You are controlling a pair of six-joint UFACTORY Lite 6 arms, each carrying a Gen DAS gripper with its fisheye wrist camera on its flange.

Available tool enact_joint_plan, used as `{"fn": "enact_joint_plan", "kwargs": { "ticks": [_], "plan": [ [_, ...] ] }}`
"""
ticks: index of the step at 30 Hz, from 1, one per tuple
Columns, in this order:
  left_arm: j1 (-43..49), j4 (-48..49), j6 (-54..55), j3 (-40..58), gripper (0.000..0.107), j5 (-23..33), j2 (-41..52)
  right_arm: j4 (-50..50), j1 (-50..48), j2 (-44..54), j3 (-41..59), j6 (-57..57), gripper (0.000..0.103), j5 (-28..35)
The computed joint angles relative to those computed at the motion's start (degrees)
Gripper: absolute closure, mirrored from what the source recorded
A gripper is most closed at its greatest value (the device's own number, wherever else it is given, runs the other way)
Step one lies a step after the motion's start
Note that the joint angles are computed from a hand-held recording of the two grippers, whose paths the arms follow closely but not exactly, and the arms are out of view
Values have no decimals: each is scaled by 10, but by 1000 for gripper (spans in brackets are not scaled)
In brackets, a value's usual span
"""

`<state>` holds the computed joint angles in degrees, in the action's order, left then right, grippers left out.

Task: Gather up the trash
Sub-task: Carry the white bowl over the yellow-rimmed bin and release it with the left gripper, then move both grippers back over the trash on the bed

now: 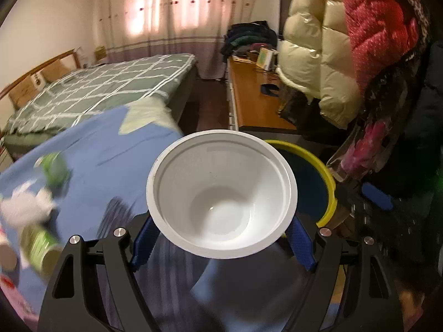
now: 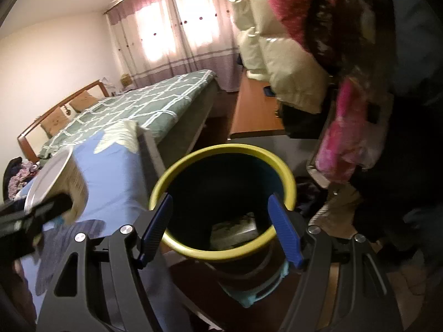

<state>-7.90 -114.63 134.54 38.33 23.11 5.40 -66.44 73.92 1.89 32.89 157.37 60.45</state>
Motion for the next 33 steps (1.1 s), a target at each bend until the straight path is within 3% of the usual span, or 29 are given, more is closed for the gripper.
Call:
{"fn": "enact_joint_plan", "kwargs": {
  "ticks": [3, 6, 16, 19, 21, 24, 28, 33],
  "plan": [
    [-67, -77, 42, 57, 27, -37, 54, 13, 3, -23, -32, 9, 35, 0],
    [-108, -74, 13, 133, 27, -68, 125, 12, 2, -40, -62, 30, 35, -10],
    [-180, 40, -139, 283, 27, -126, 284, 19, 4, -57, -103, 62, 35, -23],
    [-193, 126, -236, 322, 27, -134, 322, 22, 6, -59, -108, 66, 35, -25],
    [-199, 200, -314, 340, 16, -134, 338, 28, 10, -62, -108, 67, 35, -21],
    [-199, 146, -264, 316, 13, -138, 318, 40, 20, -68, -105, 59, 34, -8],
    [-169, 31, -144, 206, 13, -113, 208, 40, 37, -69, -89, 54, 31, 15],
    [-58, 46, -125, 45, 9, -35, 16, -17, 8, -21, -36, 35, 29, -27]
  ]
}}
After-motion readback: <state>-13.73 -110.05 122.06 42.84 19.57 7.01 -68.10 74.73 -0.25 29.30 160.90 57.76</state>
